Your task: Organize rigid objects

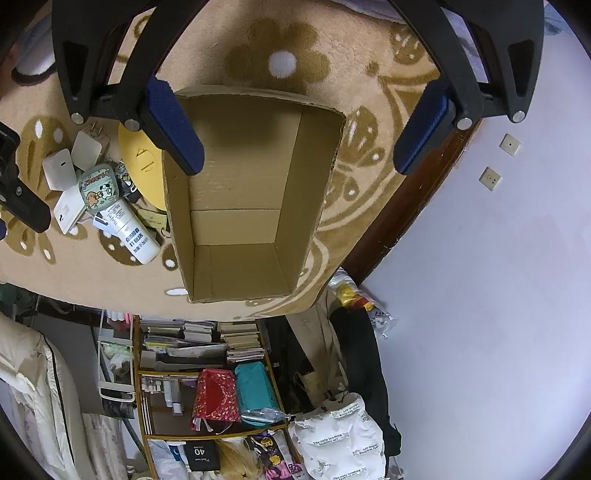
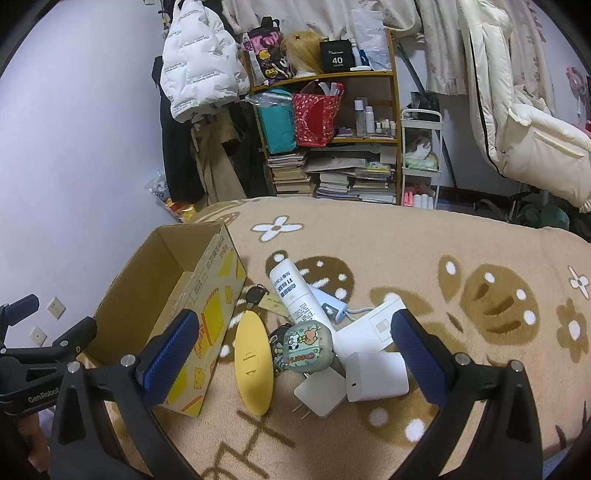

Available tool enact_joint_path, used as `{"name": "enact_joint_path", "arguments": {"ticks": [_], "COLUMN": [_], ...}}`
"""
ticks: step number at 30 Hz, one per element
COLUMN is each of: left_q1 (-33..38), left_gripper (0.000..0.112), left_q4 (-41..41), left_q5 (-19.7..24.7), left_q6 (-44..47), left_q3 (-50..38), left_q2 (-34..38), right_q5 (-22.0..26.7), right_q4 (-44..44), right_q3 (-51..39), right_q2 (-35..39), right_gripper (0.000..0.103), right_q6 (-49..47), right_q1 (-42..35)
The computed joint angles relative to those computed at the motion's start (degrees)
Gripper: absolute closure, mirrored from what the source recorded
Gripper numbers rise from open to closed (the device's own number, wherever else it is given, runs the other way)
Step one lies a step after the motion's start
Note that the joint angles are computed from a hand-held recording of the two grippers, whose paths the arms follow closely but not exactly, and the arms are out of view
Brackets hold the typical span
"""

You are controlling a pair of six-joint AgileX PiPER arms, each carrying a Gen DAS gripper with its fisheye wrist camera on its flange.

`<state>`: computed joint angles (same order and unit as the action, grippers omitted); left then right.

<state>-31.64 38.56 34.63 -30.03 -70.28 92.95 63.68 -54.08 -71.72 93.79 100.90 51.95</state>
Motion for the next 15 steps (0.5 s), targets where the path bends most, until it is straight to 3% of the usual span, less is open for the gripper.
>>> {"name": "enact_joint_path", "arguments": {"ticks": [15], "left_q1": [0.7], "left_gripper": [0.011], "left_q4": [-1.0], "left_q5": [-0.3], "left_q6": [1.2], "left_q3": [-0.2], "left_q2": [0.4], "right_q5": [0.0], "right_q4": [0.2], "right_q3": [-0.2], "right_q2": [0.4], "right_gripper": [0.000], "right_q6": [0.0], "right_q1": [0.0]}}
